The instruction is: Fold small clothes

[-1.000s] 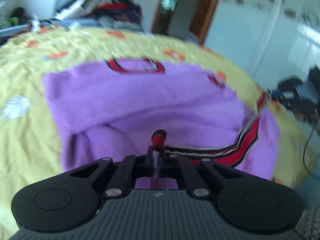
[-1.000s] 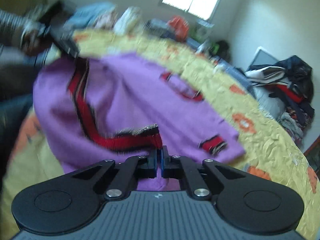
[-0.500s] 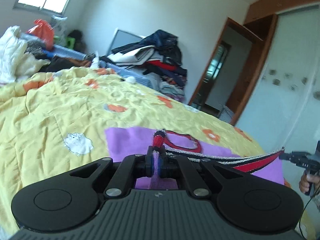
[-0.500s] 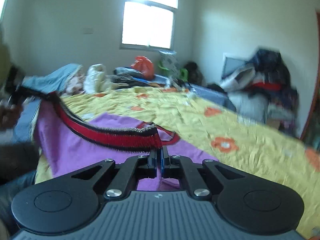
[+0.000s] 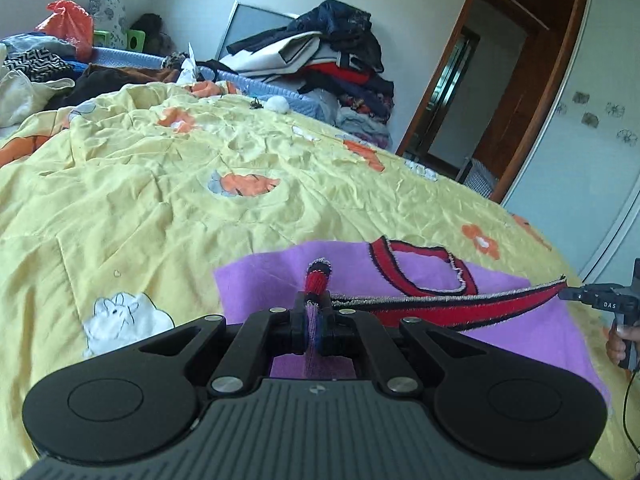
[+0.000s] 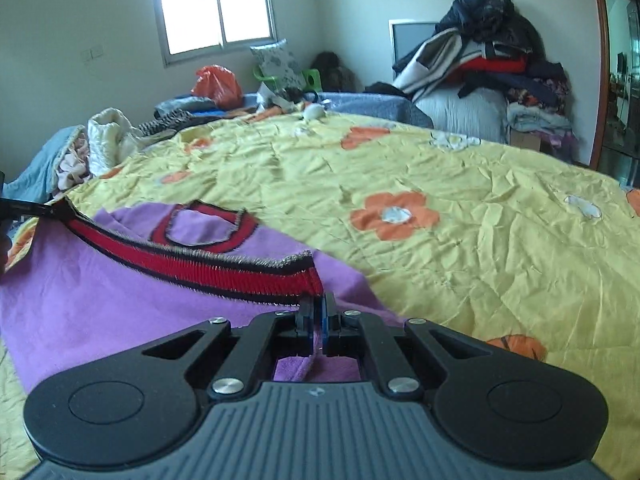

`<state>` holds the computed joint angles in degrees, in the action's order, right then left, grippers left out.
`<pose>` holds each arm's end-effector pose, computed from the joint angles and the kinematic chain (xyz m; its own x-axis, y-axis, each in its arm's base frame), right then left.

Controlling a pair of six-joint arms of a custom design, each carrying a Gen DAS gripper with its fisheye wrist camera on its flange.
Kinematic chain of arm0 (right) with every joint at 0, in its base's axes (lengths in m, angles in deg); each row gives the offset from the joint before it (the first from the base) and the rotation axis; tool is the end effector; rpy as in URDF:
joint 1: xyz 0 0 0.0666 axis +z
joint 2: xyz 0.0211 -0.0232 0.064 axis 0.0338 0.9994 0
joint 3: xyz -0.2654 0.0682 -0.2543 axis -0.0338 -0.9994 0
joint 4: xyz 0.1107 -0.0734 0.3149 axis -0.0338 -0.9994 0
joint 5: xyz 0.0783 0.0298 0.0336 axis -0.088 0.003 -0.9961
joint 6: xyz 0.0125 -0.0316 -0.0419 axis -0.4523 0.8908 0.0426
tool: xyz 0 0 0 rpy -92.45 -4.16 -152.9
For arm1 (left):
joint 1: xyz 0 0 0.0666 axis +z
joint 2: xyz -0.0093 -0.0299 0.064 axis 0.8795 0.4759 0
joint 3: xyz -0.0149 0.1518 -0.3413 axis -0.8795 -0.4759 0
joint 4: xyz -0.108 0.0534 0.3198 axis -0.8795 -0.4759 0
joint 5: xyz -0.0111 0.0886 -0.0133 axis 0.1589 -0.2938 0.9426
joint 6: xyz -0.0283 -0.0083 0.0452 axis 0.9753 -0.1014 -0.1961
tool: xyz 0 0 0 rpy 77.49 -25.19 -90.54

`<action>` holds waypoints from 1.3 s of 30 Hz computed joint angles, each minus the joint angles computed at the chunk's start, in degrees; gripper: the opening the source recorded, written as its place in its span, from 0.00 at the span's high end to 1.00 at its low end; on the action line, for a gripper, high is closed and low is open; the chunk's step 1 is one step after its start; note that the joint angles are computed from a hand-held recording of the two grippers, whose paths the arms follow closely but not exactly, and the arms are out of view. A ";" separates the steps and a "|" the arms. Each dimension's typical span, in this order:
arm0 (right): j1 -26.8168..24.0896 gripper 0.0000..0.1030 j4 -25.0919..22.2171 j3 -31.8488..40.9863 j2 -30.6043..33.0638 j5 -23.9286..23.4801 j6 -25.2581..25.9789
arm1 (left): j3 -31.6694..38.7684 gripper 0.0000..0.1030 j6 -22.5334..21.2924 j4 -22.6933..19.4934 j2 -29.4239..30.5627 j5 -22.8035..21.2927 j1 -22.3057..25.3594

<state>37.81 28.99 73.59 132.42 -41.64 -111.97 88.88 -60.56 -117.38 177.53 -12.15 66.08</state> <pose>0.3562 0.2424 0.5041 -0.5545 0.0393 -0.8312 -0.1318 0.9821 0.1344 0.5355 0.0178 0.5116 -0.6084 0.1111 -0.7858 0.5501 0.7727 -0.3167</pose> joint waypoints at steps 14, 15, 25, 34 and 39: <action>-0.96 0.05 -3.14 -0.60 0.70 -0.13 -7.73 | 5.70 0.69 1.48 -4.84 4.90 -7.48 -0.04; 0.25 0.07 -1.44 -2.80 -1.72 0.53 -8.81 | 4.36 0.68 1.11 -4.70 3.38 -6.37 0.86; 22.38 0.41 -2.19 -16.58 -15.49 12.16 -37.00 | -15.93 0.33 -14.56 -19.66 -14.44 2.02 8.91; 22.81 0.93 0.53 -14.91 -10.09 8.22 -30.56 | -16.72 0.90 -13.69 -20.61 -13.05 1.01 5.58; 24.92 0.94 -5.40 -6.86 -10.84 14.40 -22.78 | -6.44 0.90 -24.88 -27.72 -9.56 -3.15 5.63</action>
